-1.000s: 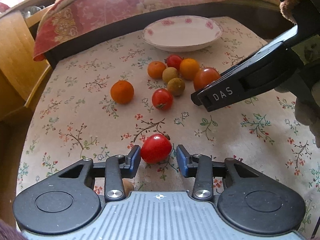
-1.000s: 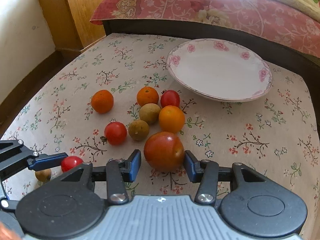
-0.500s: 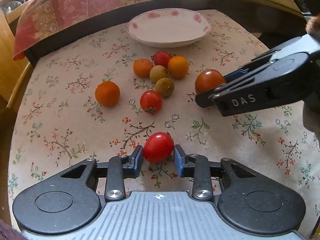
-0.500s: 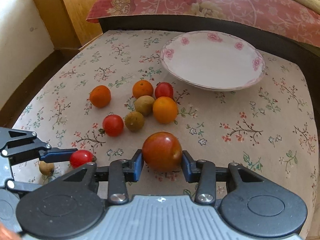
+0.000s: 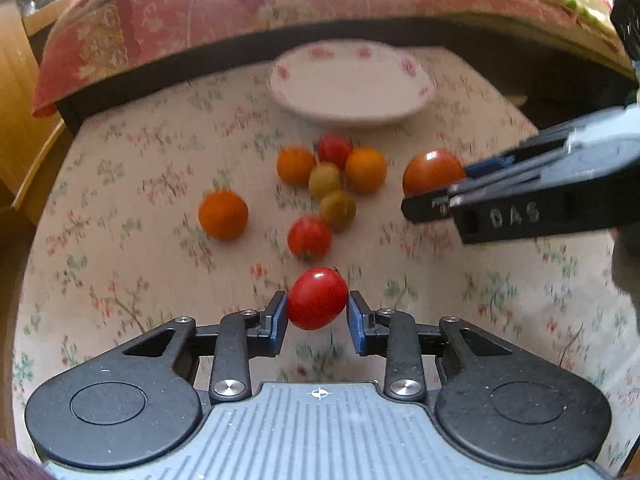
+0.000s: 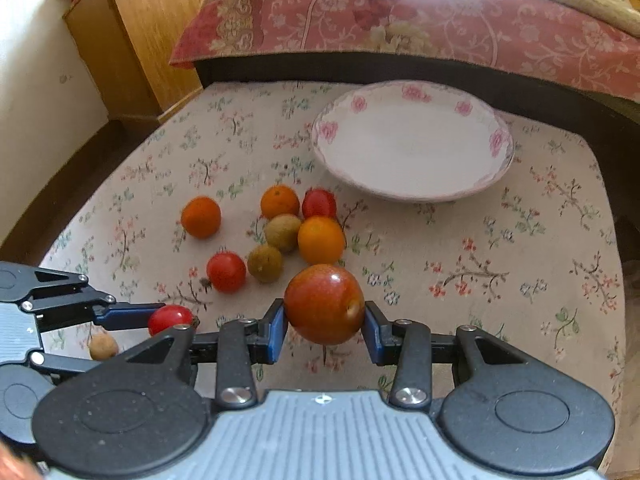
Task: Organize fruits
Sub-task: 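Carry both tomatoes over the white plate and open both tools to drop them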
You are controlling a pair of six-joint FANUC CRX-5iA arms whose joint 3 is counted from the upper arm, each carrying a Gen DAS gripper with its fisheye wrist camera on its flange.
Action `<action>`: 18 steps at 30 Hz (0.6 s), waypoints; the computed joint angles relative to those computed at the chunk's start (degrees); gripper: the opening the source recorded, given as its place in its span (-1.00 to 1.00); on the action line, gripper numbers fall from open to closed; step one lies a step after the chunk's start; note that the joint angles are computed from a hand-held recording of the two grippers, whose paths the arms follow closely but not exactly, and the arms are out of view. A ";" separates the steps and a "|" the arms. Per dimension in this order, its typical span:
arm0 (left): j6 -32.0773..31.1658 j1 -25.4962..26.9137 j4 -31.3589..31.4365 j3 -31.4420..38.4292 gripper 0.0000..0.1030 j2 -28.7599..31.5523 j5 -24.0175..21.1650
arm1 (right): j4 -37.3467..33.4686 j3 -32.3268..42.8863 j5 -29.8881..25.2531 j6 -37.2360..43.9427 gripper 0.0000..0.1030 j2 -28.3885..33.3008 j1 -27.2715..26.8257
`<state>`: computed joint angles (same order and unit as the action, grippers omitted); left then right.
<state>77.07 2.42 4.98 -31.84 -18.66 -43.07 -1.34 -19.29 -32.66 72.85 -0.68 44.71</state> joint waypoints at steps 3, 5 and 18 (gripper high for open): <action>1.06 0.08 0.09 1.45 -0.23 1.08 1.33 | 1.21 0.13 0.75 -1.19 -0.17 0.14 -0.14; 1.62 -0.06 0.14 2.71 -0.23 2.40 2.33 | 2.35 0.19 1.35 -2.14 -0.17 0.35 -0.32; 1.30 -1.51 1.27 9.85 -0.23 11.39 8.36 | 7.78 3.83 4.04 -5.18 -0.17 4.85 -3.58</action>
